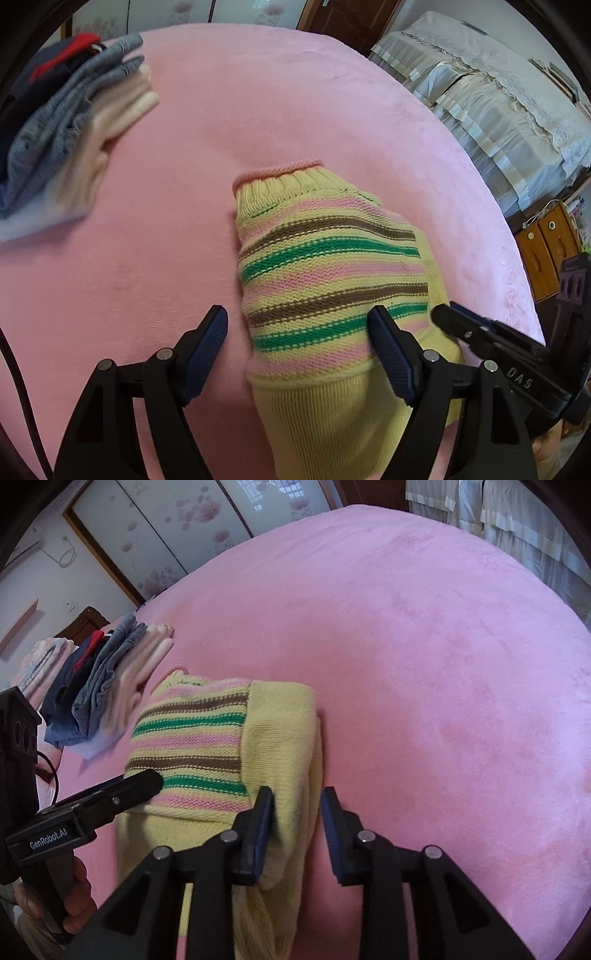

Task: Fold large clothes
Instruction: 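Press and square the folded bundle with both grippers, then grasp the folded yellow cardigan bundle from both sides with both grippers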

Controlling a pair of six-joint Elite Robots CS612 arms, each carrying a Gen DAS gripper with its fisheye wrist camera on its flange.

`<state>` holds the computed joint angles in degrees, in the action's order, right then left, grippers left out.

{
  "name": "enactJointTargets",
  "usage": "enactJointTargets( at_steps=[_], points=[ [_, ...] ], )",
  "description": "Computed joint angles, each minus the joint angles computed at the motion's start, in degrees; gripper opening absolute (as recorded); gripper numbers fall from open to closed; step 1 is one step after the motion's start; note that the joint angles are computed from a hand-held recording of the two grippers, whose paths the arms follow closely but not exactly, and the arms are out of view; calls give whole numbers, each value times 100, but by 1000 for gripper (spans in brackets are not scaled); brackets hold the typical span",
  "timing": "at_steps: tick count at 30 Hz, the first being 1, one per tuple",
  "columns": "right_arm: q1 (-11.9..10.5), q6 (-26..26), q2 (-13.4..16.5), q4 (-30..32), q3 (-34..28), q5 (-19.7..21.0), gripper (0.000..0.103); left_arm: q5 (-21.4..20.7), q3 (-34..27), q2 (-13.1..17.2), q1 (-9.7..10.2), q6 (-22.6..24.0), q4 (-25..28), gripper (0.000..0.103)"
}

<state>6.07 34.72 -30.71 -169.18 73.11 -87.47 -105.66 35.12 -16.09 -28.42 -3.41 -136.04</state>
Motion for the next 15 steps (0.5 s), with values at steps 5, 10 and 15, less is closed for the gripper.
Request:
enactJointTargets(
  at_steps=[5,10,15],
  points=[
    [110,-281,-217,-390,264,-362,28,421,580,-407,-27,23,-185,77],
    [216,-690,-399,-612,456,-532,28,602,1037,-732,-7,-101,-374,77],
    [339,-1005,-520,-612,505,-810,28,655,1535,-1052,2,-103,-853,77]
  ],
)
